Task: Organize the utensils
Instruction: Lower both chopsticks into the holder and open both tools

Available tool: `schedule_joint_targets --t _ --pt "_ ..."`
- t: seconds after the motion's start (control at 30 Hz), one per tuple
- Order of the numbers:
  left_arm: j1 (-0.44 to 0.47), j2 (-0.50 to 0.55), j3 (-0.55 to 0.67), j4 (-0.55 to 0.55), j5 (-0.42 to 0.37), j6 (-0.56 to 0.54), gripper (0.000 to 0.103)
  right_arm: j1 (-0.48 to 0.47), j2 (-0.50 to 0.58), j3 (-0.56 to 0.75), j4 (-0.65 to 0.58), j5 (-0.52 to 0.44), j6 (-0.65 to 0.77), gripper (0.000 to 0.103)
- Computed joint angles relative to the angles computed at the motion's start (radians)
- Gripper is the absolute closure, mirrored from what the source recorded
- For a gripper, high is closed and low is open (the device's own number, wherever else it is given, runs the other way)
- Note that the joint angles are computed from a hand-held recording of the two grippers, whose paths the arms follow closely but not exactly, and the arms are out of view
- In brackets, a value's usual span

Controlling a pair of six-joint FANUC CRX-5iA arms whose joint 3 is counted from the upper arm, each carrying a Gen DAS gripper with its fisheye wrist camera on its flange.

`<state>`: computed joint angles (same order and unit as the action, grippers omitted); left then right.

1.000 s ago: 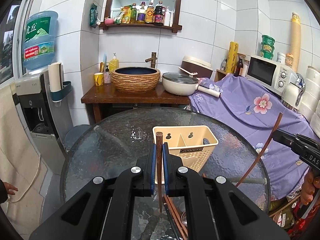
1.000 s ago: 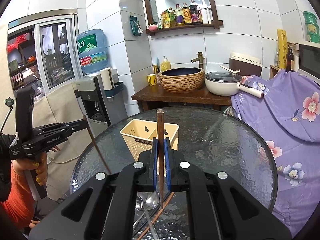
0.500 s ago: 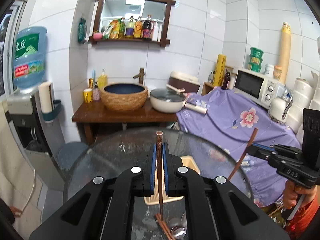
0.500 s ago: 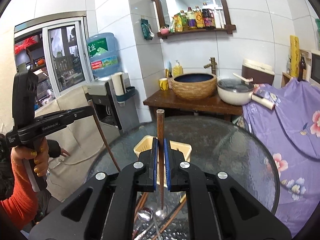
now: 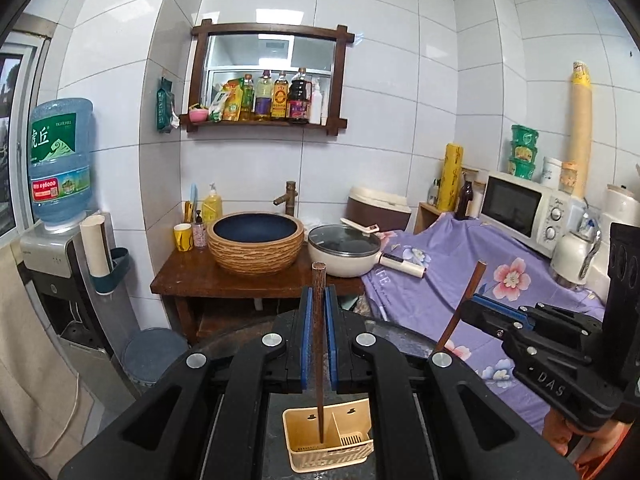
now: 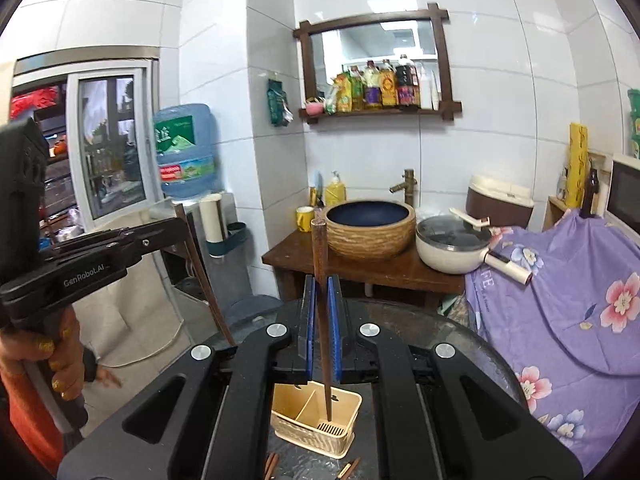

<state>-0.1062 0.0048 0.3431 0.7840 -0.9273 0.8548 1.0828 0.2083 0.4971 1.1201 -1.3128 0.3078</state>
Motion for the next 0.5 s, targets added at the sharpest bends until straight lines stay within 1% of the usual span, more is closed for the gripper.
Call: schedule_joint_targets --t 0.1,0.17,0.37,0.5 --pt "-0.035 0.010 -0.027 -0.061 0.045 0.031 0.096 -0.023 -0.017 -0.067 -0.010 0.034 -0.052 0.096" --pt "-0.047 0.020 -0.037 -0.086 0.058 0.060 0.096 -0.038 -0.025 -0.108 -0.030 0.056 -0.084 0.096" --pt "-0.074 0.025 -0.100 -0.155 0.110 0.073 0.096 -0.065 -0.042 -0.210 -0.075 0.093 -0.147 0.096" --pt "-0.073 0.040 -0.121 -0.170 0.096 0.084 0.096 -0.079 -0.057 -0.265 -0.108 0.121 -0.185 0.096"
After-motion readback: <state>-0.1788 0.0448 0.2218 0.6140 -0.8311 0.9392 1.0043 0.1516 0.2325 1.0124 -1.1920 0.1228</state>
